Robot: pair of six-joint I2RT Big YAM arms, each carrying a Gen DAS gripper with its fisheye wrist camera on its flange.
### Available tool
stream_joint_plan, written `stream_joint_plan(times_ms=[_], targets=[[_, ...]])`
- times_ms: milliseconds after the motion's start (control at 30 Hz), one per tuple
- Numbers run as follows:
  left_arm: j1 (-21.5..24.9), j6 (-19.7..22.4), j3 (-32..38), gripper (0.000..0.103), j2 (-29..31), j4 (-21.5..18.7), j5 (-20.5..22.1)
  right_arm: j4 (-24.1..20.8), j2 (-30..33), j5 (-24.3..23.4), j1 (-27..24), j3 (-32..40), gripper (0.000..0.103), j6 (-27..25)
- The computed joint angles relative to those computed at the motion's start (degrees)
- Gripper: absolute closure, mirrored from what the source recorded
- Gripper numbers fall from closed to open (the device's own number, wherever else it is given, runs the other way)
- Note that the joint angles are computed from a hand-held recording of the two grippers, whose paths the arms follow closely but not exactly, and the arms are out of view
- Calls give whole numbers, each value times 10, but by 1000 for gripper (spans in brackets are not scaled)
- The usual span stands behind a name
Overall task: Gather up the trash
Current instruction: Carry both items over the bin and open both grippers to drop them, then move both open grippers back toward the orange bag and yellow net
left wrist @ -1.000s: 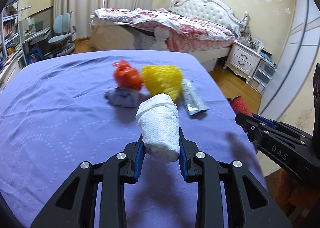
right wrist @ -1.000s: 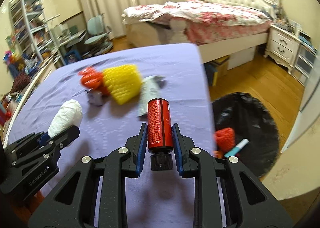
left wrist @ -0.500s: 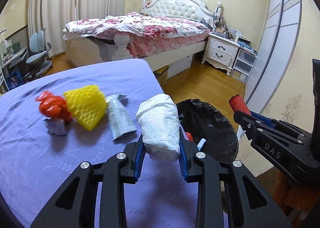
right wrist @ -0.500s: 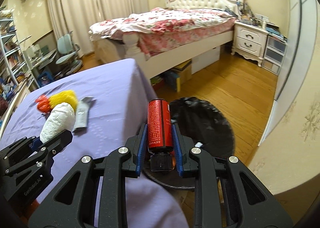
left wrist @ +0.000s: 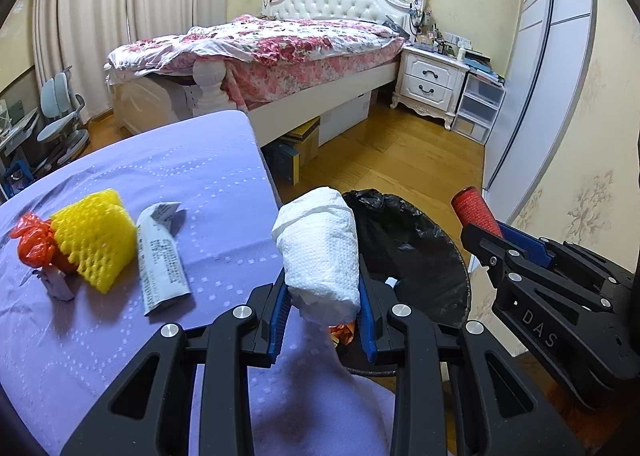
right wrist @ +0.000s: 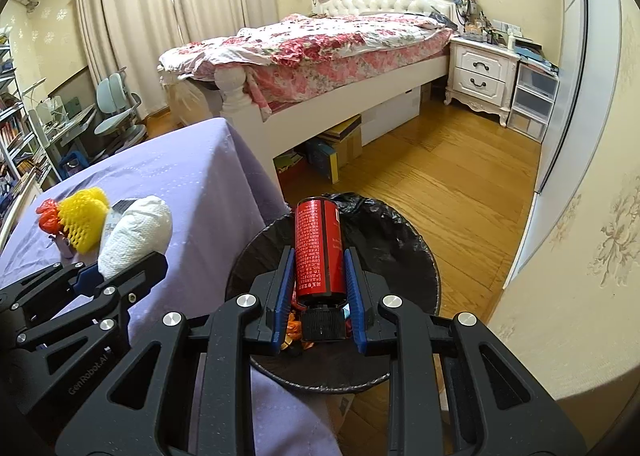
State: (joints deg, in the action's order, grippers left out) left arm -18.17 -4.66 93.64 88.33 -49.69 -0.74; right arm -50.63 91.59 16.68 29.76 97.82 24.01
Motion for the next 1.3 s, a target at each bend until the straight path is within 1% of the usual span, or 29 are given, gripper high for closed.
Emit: stream_joint_plan(times_ms=[100,467,567,633,667,700,733,800,867,933,1067,1100,1300], targets=[[-3,0,12,72,11,-5,-2,3,2,-11,-10,-4,79,2],[-15,6,40,72,39,-22,-9,-4,18,-26,-25,7,79,10],[-15,5,38,67,38,-25,-10,-6,22,-28,-26,9,78,16],[-14,-2,38,54,37,-24,-11,-7,24,-23,-26,9,77,22],[-13,-5,37,51,36,-21,-10,-8,24,-21,-26,9,77,25],[-12,-8,34,46,32,-18,-10,-8,25,-21,-25,10,74,25],[-11,-11,32,43,31,-16,-11,-7,24,-16,-26,9,69,27],[-9,-13,30,40,28,-15,-12,-7,22,-8,-24,7,66,29],[-9,-14,26,36,25,-13,-15,-7,21,-4,-24,5,65,30],[-8,-15,17,32,16,-8,-21,-8,20,0,-24,4,57,32],[-1,-18,8,30,6,-6,-26,-10,18,4,-20,4,53,35],[3,-19,1,30,-1,-5,-27,-12,18,5,-16,5,50,37],[27,-24,-26,30,-26,-5,-38,-15,20,-3,-3,12,49,34]])
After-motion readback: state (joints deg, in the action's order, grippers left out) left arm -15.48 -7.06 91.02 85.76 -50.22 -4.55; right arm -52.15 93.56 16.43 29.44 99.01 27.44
